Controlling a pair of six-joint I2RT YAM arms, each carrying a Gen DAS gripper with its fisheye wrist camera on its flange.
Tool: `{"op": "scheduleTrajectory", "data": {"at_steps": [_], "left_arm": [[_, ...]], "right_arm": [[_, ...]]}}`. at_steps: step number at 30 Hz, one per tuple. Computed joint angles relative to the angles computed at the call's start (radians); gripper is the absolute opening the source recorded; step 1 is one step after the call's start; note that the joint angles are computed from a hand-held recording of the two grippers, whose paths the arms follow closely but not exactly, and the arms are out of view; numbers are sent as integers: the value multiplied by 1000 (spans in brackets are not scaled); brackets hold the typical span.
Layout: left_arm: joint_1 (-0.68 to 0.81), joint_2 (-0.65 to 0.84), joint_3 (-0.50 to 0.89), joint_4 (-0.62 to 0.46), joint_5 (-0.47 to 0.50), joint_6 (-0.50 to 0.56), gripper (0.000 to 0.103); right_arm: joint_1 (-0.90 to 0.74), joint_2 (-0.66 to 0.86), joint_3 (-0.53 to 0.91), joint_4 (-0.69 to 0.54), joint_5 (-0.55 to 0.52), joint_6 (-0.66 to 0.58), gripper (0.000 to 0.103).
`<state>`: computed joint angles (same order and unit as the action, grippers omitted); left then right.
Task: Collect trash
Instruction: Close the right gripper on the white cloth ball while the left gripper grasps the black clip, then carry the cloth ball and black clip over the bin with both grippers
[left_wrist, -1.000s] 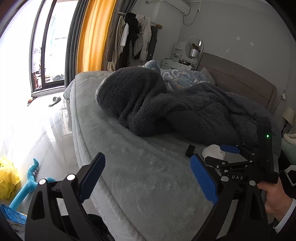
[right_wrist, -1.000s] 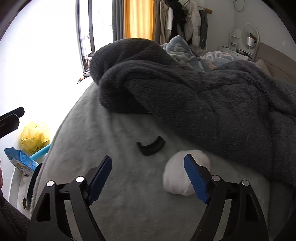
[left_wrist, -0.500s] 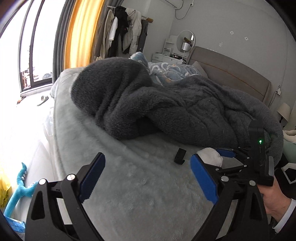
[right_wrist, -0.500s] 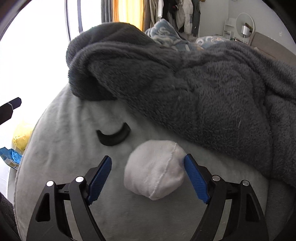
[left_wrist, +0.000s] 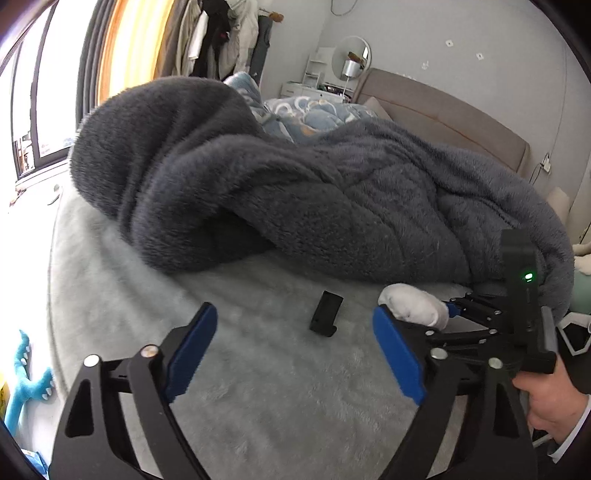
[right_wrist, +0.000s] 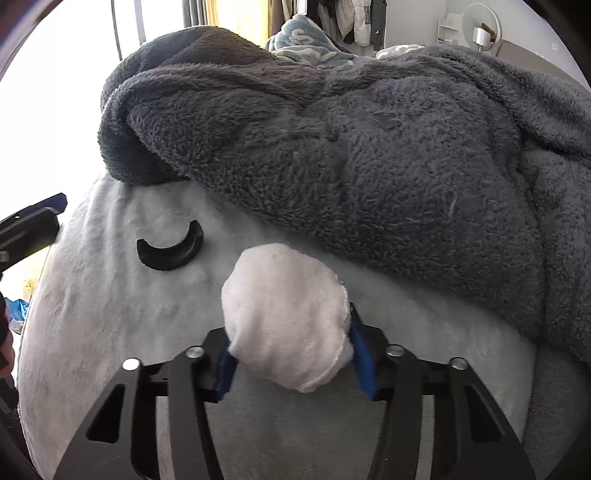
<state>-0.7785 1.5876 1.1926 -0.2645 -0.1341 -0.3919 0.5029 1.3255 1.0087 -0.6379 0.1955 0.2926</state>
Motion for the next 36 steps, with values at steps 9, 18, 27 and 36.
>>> {"op": "scheduleTrajectory", "data": {"at_steps": [9, 18, 27, 36], "left_arm": [[16, 167, 110, 3, 115, 11, 69], [6, 283, 211, -9, 136, 39, 53], [-7, 391, 333, -91, 109, 45, 31], [-10, 368, 310, -80, 105, 52, 23]], "right_arm": [[-79, -106, -22, -2, -45, -11, 42], [-149, -152, -37, -28, -118, -16, 42], [-169, -185, -63, -53, -149, -52, 42], [-160, -203, -57, -74, -157, -23, 42]]}}
